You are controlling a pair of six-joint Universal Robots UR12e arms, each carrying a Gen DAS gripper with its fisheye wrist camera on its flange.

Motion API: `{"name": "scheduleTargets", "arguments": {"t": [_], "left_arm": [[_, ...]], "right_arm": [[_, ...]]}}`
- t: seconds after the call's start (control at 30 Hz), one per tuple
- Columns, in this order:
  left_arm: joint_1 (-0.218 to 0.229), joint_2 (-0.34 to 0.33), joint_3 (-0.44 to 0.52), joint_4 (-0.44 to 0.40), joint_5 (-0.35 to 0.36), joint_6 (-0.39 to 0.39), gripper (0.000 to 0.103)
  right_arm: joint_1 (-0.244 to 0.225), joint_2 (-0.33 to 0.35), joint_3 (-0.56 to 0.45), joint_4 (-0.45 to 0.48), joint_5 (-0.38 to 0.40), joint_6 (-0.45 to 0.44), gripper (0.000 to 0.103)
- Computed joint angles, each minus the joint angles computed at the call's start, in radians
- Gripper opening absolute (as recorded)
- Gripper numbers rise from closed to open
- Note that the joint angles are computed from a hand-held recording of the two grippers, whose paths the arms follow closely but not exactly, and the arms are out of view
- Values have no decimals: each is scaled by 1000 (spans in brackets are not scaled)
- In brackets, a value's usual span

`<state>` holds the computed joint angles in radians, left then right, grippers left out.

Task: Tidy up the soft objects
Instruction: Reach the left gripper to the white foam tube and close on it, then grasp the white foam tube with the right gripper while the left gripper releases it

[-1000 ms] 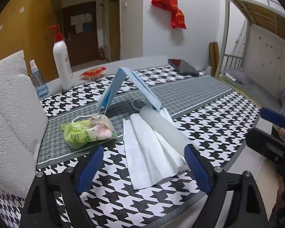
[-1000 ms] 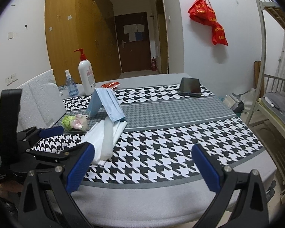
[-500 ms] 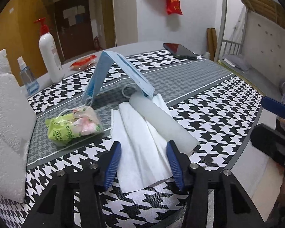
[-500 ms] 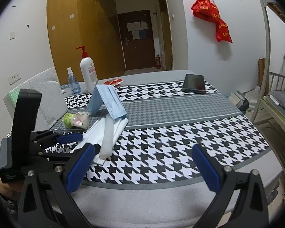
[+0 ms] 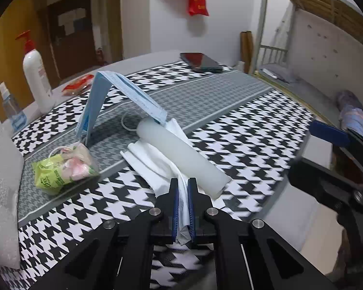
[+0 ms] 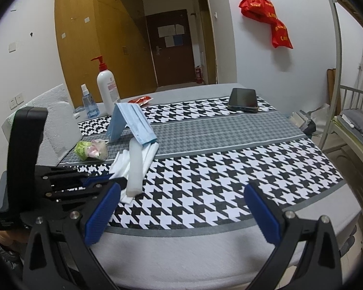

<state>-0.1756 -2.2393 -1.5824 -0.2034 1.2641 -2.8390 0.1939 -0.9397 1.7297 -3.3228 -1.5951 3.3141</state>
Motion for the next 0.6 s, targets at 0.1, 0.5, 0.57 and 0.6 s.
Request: {"name": "scheduleTargets", "arguments": {"t": [0.1, 0.5, 0.57, 0.6], "left_arm": [[2, 14, -23, 26, -8, 12, 8], [30, 70, -90, 165, -61, 11, 8], [36, 77, -99, 187, -66, 7, 8], [39, 80, -103, 200, -68, 1, 8]], "right_arm": [[1, -4, 3, -1, -5, 0, 103], [14, -6, -7, 4, -13, -19, 103], [17, -4, -11, 10, -10, -23, 103], [18, -3, -14, 12, -8, -25, 103]]}}
